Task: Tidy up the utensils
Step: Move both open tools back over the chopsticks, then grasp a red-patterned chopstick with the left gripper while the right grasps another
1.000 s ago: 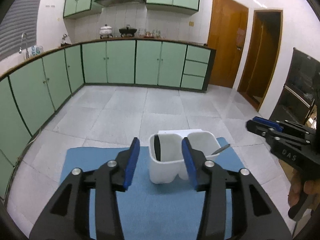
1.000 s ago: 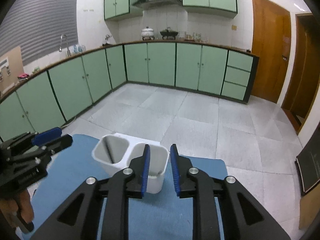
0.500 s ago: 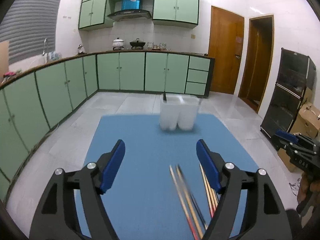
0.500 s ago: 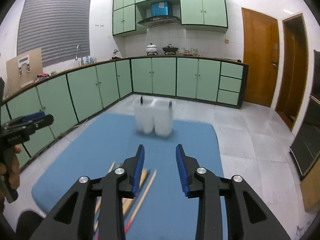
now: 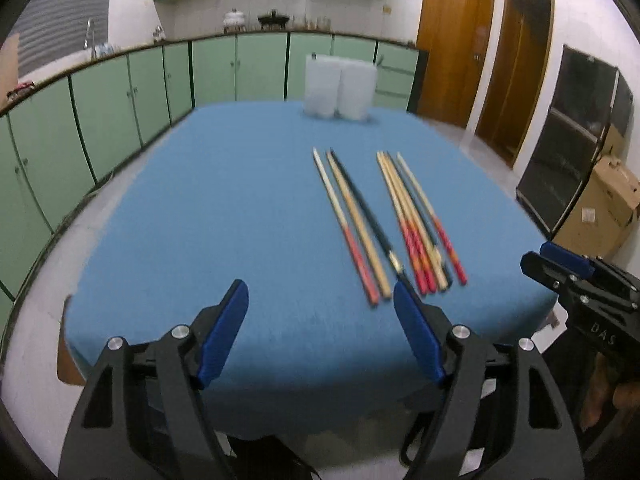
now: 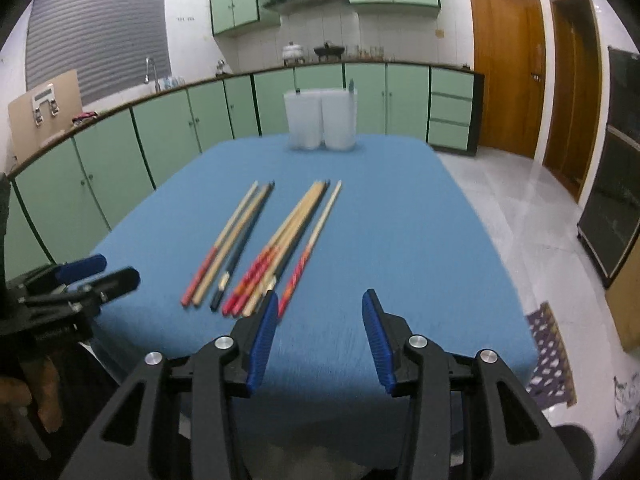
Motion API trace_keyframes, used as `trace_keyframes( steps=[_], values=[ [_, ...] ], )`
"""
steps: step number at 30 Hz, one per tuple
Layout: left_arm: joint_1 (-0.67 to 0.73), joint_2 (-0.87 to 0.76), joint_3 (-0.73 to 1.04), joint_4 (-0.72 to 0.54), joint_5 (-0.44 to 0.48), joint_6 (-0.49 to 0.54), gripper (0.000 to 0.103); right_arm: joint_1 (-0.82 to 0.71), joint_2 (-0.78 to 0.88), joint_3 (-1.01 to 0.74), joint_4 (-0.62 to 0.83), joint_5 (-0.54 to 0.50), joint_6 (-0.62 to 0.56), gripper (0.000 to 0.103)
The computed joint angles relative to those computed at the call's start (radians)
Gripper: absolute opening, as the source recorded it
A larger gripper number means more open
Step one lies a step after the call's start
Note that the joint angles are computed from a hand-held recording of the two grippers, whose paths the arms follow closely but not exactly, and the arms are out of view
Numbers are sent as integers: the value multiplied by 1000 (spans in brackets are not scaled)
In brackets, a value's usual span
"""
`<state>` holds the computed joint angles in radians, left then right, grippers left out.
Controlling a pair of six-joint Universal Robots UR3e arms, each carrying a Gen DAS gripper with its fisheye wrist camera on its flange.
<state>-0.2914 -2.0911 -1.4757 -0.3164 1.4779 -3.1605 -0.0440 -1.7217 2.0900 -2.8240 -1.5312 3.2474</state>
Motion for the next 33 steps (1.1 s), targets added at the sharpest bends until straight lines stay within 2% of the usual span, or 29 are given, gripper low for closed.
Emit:
trace_keyframes(
  steps=[11,23,33],
  values=[
    [-21,-114,123,-86,21,16,71,23,104,-6,-61,13,-5,43],
    [-43,-194,248,-124,113,27,72,61,214,-59,-91,-9,-19,43],
    [-35,-206,266,-128,116,32,71,-10,213,-48,-105,-20,-7,42]
  ],
)
